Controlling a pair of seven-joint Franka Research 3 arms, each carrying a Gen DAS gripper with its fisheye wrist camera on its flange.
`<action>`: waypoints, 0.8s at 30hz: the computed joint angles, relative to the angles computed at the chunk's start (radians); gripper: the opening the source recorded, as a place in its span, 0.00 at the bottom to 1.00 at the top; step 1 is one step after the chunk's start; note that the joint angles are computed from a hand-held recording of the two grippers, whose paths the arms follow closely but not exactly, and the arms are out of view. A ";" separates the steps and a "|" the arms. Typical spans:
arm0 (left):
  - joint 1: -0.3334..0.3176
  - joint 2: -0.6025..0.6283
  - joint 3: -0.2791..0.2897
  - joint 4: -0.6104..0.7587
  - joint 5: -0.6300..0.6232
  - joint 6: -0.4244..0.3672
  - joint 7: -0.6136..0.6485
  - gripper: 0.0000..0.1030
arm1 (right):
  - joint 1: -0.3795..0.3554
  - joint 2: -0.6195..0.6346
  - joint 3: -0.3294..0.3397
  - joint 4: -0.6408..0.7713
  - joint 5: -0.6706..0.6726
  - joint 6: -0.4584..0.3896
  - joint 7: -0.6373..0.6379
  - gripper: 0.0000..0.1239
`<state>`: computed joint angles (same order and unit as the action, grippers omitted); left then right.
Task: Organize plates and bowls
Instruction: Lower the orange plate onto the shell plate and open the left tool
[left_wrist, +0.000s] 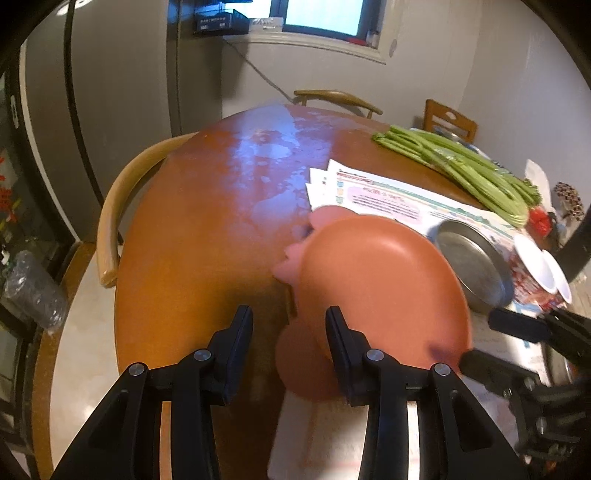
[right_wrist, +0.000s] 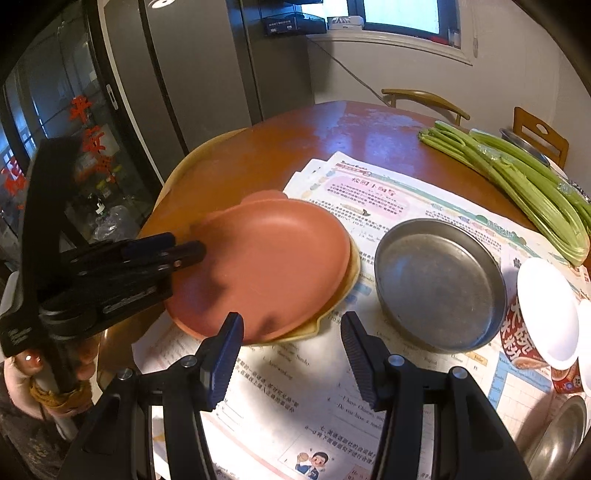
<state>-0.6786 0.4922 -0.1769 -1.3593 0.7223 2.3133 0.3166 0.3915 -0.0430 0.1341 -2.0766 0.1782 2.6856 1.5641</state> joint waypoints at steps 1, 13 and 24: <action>-0.002 -0.012 0.001 -0.018 0.006 0.012 -0.013 0.41 | 0.001 -0.002 -0.001 -0.003 0.012 0.002 -0.009 0.45; -0.008 -0.095 -0.027 -0.133 0.077 0.068 -0.111 0.41 | 0.006 -0.024 0.005 -0.024 0.028 0.001 -0.048 0.45; -0.009 -0.064 -0.034 -0.104 0.053 0.071 -0.085 0.41 | 0.011 0.010 0.006 -0.004 0.017 -0.015 -0.032 0.45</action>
